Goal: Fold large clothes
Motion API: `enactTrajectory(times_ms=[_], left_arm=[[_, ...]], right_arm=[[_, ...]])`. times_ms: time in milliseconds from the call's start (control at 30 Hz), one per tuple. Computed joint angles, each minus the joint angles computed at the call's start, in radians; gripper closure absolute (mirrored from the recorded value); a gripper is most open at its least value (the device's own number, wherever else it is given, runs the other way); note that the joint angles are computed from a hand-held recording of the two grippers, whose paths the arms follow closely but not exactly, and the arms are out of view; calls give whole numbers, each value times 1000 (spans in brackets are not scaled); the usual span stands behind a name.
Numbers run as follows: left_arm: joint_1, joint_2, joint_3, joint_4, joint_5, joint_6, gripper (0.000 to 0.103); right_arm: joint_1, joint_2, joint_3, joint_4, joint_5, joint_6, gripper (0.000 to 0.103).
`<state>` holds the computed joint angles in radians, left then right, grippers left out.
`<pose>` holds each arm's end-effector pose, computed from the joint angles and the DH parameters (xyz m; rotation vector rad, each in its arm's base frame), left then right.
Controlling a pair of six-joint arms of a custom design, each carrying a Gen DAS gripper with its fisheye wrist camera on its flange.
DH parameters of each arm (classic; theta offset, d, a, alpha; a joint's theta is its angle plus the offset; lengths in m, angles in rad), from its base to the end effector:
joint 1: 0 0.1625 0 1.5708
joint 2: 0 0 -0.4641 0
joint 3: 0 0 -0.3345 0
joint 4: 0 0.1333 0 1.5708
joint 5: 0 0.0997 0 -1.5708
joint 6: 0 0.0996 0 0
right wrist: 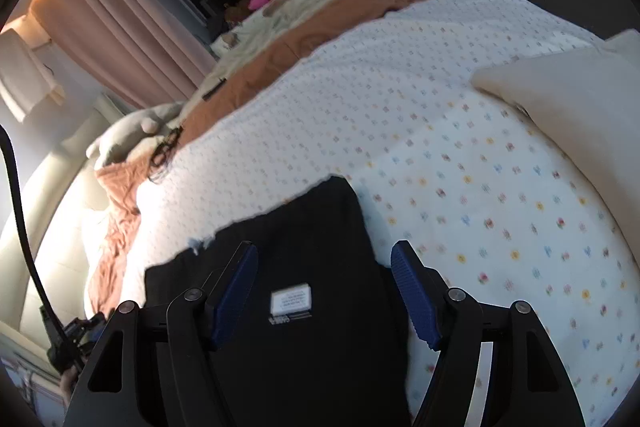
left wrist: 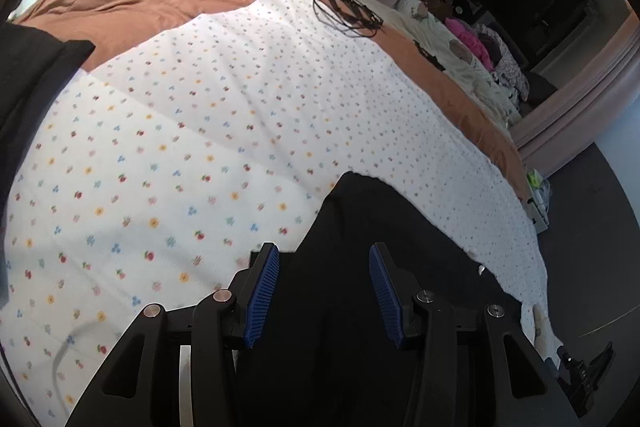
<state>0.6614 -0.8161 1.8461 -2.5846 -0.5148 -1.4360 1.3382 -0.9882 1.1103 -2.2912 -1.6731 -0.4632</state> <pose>-0.3297 -0.5354 0.1632 -0.6169 2.3322 -1.2893 -0.0474 -0.7344 0.4836 0.2730 -2.7342 0.7486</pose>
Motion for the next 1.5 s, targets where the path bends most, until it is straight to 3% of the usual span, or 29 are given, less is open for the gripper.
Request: enactTrajectory(times_ms=[167, 333, 400, 433, 467, 533, 567, 633, 800, 900, 1000, 1033, 1100, 1233, 1500], left_arm=[[-25, -19, 66, 89, -63, -112, 54], [-52, -16, 98, 130, -113, -150, 54], [-58, -10, 101, 142, -131, -152, 54], [-60, -5, 101, 153, -136, -155, 57], [-61, -1, 103, 153, -142, -150, 71], [-64, 6, 103, 162, -152, -147, 90], [-70, 7, 108, 161, -145, -152, 97], [-82, 1, 108, 190, -132, -177, 100], [-95, -15, 142, 185, -133, -249, 100], [-104, -19, 144, 187, -128, -245, 99], [-114, -42, 177, 135, -140, -240, 96], [-119, -50, 193, 116, -142, -244, 95], [-132, -63, 217, 100, -140, -259, 91], [-161, -76, 265, 68, -129, -311, 52], [-207, -84, 365, -69, -159, -335, 49]], right_arm=[[-24, -34, 55, 29, -67, -23, 34], [-43, -67, 107, 65, -81, -59, 35], [-45, -77, 135, 63, -94, -82, 46], [-47, -80, 143, 67, -96, -89, 65], [-50, -81, 147, 78, -94, -91, 79], [-49, -84, 172, 37, -109, -104, 95], [-50, -86, 173, 34, -95, -108, 99], [-51, -89, 170, 17, -65, -114, 100], [-21, -65, 158, -48, -97, -119, 101], [2, -43, 156, -77, -196, -80, 98], [16, -45, 180, -162, -274, -62, 73], [18, -54, 192, -180, -269, -62, 64], [22, -79, 219, -196, -237, -82, 62], [40, -112, 266, -166, -213, -122, 62], [94, -162, 421, -108, -199, -181, 62]])
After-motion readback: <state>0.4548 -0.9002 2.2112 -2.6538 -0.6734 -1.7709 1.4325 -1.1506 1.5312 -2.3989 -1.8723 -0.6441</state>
